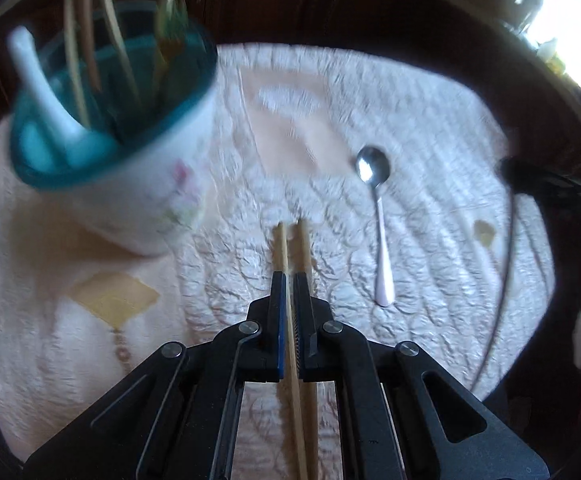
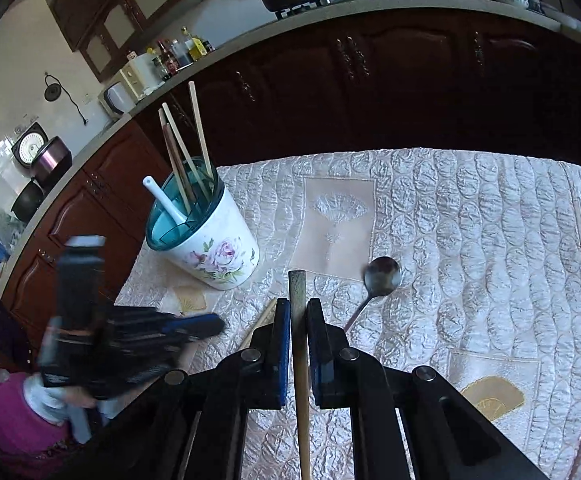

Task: Organize utensils
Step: 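Lift both chopsticks and carry them toward the holder, then lower both chopsticks into the holder and open both tools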

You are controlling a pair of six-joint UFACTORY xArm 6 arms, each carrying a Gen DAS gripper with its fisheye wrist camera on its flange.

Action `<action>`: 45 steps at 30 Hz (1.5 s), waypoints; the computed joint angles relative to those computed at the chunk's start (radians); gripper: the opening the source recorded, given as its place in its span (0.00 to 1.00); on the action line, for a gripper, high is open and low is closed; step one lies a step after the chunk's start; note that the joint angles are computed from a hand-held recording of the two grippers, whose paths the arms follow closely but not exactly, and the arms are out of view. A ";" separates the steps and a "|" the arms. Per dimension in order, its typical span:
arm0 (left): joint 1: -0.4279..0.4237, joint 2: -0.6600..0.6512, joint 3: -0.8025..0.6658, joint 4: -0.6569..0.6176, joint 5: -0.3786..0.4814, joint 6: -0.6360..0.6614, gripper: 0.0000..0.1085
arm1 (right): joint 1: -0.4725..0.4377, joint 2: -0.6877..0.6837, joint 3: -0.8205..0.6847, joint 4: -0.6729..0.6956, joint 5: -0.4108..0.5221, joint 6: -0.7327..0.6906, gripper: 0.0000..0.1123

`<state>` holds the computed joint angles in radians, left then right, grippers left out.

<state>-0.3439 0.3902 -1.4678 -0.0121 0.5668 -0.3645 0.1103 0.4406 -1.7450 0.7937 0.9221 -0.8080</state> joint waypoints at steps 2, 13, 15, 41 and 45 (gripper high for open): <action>-0.002 0.053 -0.056 0.013 0.026 -0.022 0.02 | 0.001 -0.001 -0.003 0.008 0.002 -0.005 0.07; -0.003 0.183 -0.207 0.024 0.107 -0.024 0.03 | -0.001 -0.008 -0.018 0.035 0.018 -0.029 0.07; 0.003 0.152 -0.165 0.000 0.071 -0.001 0.03 | -0.001 -0.015 -0.017 0.040 0.022 -0.038 0.07; 0.126 -0.527 0.315 0.103 -0.242 -0.100 0.03 | 0.079 -0.046 -0.211 0.118 0.080 -0.098 0.07; 0.161 -0.501 0.242 0.250 -0.259 -0.225 0.03 | 0.107 0.021 -0.345 0.108 0.076 -0.055 0.07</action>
<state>-0.1828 -0.1106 -1.2254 0.2382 0.3080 -0.5896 0.2176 0.4617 -2.0898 0.9013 0.9985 -0.8628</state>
